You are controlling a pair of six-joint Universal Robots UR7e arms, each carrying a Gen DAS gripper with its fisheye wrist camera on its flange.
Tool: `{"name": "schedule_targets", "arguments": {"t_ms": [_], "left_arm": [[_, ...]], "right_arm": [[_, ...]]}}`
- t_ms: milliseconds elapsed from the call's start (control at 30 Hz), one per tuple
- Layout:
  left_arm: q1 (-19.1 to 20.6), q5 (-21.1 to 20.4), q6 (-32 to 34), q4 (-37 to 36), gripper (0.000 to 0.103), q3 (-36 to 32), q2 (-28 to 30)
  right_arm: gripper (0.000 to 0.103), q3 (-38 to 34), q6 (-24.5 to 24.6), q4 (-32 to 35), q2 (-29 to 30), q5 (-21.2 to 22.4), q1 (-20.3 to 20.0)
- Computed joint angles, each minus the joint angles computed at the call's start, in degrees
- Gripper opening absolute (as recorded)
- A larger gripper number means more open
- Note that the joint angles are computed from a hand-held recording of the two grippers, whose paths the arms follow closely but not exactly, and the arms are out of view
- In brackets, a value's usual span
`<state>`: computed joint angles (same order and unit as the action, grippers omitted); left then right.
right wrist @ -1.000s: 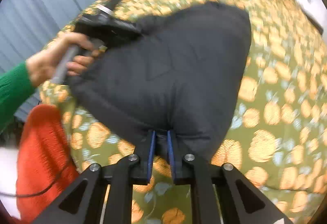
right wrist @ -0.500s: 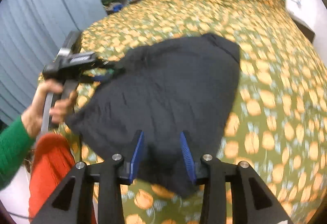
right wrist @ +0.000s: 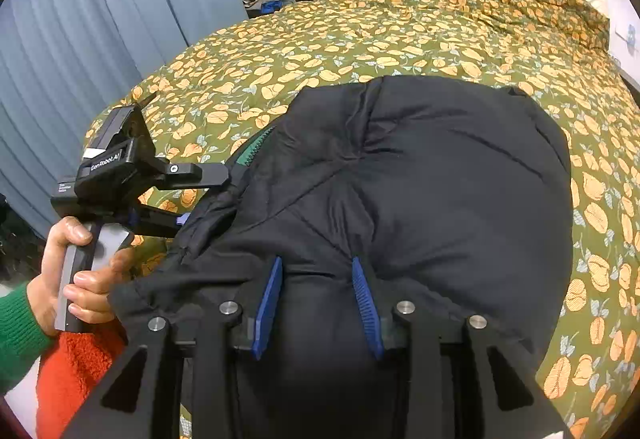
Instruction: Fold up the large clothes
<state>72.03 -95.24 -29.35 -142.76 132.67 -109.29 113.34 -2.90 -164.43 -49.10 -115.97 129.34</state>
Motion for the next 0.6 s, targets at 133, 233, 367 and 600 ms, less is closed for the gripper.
{"name": "schedule_targets", "arguments": {"t_ms": [133, 233, 367, 600], "left_arm": [[2.6, -6.2, 0.7, -2.2, 0.094, -1.1, 4.4], [0.8, -8.1, 3.6, -2.2, 0.095, -2.0, 5.6], [-4.9, -1.4, 6.1, 6.3, 0.095, -5.8, 8.4], [-7.4, 6.5, 5.6, 16.2, 0.094, -9.9, 12.2]], "right_arm": [[0.037, 0.3, -0.4, -0.9, 0.5, -0.3, 0.1], [0.037, 0.2, -0.9, -1.1, 1.1, -1.2, 0.2], [0.037, -0.3, -1.4, -0.7, 1.7, -2.7, 0.3], [0.039, 0.2, -3.1, 1.2, 0.3, -3.5, 1.3]]}}
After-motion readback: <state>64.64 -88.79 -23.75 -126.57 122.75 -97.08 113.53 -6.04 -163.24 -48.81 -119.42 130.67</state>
